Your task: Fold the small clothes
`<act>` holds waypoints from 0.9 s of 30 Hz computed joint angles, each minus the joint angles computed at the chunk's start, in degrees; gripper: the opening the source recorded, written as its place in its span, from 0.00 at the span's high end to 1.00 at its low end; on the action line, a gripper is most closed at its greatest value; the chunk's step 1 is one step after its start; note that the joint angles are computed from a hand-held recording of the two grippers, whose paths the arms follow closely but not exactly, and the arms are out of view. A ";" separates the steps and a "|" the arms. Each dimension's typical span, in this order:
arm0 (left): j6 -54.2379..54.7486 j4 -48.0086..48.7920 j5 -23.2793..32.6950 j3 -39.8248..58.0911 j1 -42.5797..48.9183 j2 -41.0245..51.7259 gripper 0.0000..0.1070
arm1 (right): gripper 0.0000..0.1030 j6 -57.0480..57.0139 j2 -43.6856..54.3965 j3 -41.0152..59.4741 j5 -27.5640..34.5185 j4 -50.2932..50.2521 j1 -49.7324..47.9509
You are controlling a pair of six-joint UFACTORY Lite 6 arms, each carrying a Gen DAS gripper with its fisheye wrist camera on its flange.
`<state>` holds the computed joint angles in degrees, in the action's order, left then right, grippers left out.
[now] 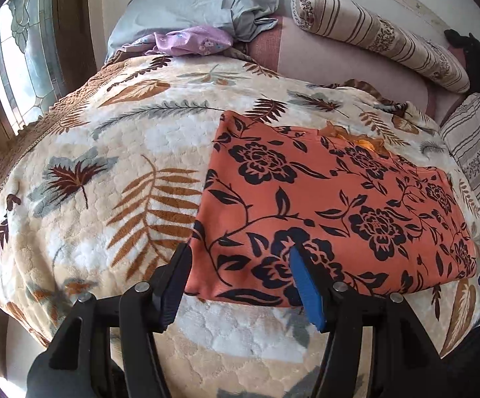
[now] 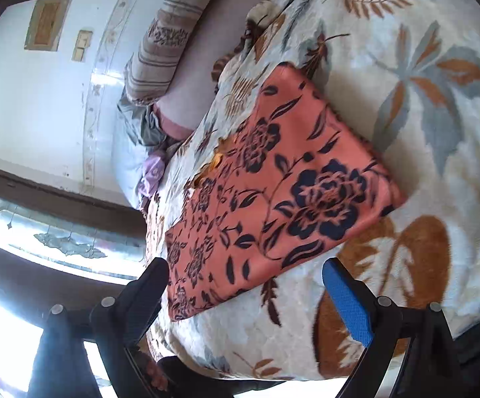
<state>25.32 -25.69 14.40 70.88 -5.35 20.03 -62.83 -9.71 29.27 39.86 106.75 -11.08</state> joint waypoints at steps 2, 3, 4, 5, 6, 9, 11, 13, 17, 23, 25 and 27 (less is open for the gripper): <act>-4.53 4.19 -0.20 -0.47 -1.90 0.98 0.42 | 0.07 -4.05 6.18 6.27 1.00 4.70 4.33; -4.82 4.35 -0.18 -1.43 -2.38 0.60 0.42 | 0.07 -5.58 10.17 10.35 2.22 6.52 5.69; -4.25 3.71 -0.02 -1.86 -2.55 0.53 0.42 | 0.07 -6.15 15.26 15.02 4.66 7.14 6.20; -4.31 3.68 -0.15 -2.87 -2.72 -0.01 0.42 | 0.07 -5.67 20.88 20.14 6.53 6.94 6.48; -4.14 3.68 -0.29 -3.89 -2.72 -0.72 0.42 | 0.07 -4.13 25.89 25.30 6.45 6.07 6.65; -4.26 5.00 -0.24 -6.06 -1.76 -2.46 0.42 | 0.07 1.66 41.51 39.84 5.17 1.31 3.62; -4.22 6.00 0.11 -7.02 -0.47 -3.46 0.42 | 0.11 3.70 48.22 41.97 7.78 5.57 0.08; -4.22 6.70 0.11 -7.92 1.00 -4.58 0.42 | 0.11 2.78 47.78 40.03 15.41 8.60 -1.96; -0.82 1.58 0.00 -6.43 2.76 -3.37 0.40 | 0.11 -1.95 42.15 38.48 6.19 6.41 -2.59; -0.39 0.13 -0.33 -4.99 0.18 -2.86 0.40 | 0.22 0.27 35.77 32.60 4.79 2.25 -5.03; -1.00 1.09 -0.28 -5.24 -0.42 -2.86 0.40 | 0.19 -3.09 27.50 24.30 6.01 3.24 -4.46; -0.76 0.37 0.70 -5.09 -0.56 -2.52 0.40 | 0.15 -5.03 18.32 13.63 6.46 4.84 -4.11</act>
